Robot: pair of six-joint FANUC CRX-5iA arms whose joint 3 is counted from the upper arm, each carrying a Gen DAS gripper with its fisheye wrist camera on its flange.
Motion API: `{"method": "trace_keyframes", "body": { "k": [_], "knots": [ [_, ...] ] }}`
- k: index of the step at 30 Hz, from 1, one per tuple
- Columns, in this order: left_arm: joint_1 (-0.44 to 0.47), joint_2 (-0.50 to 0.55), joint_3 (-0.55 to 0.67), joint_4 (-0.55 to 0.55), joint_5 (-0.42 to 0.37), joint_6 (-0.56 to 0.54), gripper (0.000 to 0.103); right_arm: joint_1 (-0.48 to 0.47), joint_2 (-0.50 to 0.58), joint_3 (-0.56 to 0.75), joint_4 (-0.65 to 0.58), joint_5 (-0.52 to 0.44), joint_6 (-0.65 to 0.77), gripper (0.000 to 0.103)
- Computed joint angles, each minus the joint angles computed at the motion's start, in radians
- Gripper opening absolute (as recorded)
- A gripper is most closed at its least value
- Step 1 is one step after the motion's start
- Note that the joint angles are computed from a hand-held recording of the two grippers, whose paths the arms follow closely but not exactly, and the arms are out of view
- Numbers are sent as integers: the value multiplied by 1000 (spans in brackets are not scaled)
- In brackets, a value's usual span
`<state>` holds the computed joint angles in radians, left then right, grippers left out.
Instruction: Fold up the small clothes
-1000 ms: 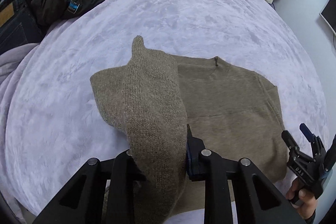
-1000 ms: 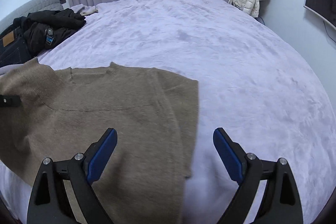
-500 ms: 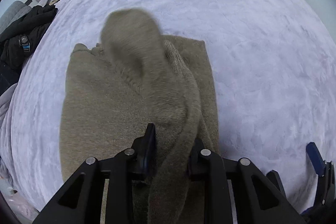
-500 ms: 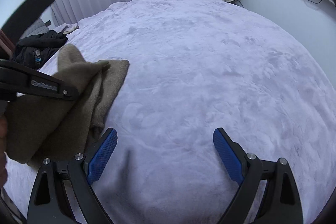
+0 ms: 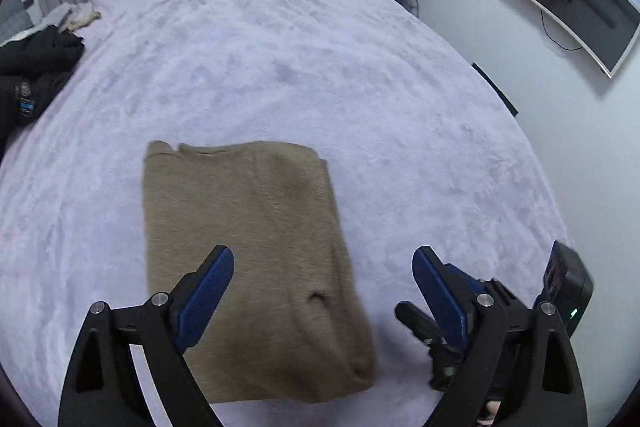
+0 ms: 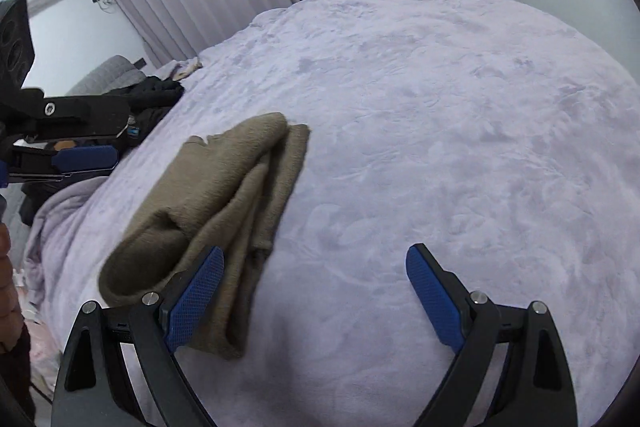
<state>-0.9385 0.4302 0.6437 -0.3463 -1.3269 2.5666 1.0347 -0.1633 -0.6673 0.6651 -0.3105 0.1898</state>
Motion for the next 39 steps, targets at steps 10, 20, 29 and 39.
{"method": "trace_keyframes", "body": {
  "k": [10, 20, 29, 39],
  "knots": [
    [-46, -44, -249, -41, 110, 63, 92, -81, 337, 563, -740, -238, 744, 94],
    [-51, -5, -238, -8, 222, -25, 92, -118, 486, 797, -807, -348, 1017, 20],
    [-51, -62, -305, -2, 285, -23, 92, -155, 440, 725, -776, -309, 946, 54],
    [5, -120, -424, 58, 321, 6, 92, -156, 630, 987, -885, -556, 1094, 72]
  ]
}}
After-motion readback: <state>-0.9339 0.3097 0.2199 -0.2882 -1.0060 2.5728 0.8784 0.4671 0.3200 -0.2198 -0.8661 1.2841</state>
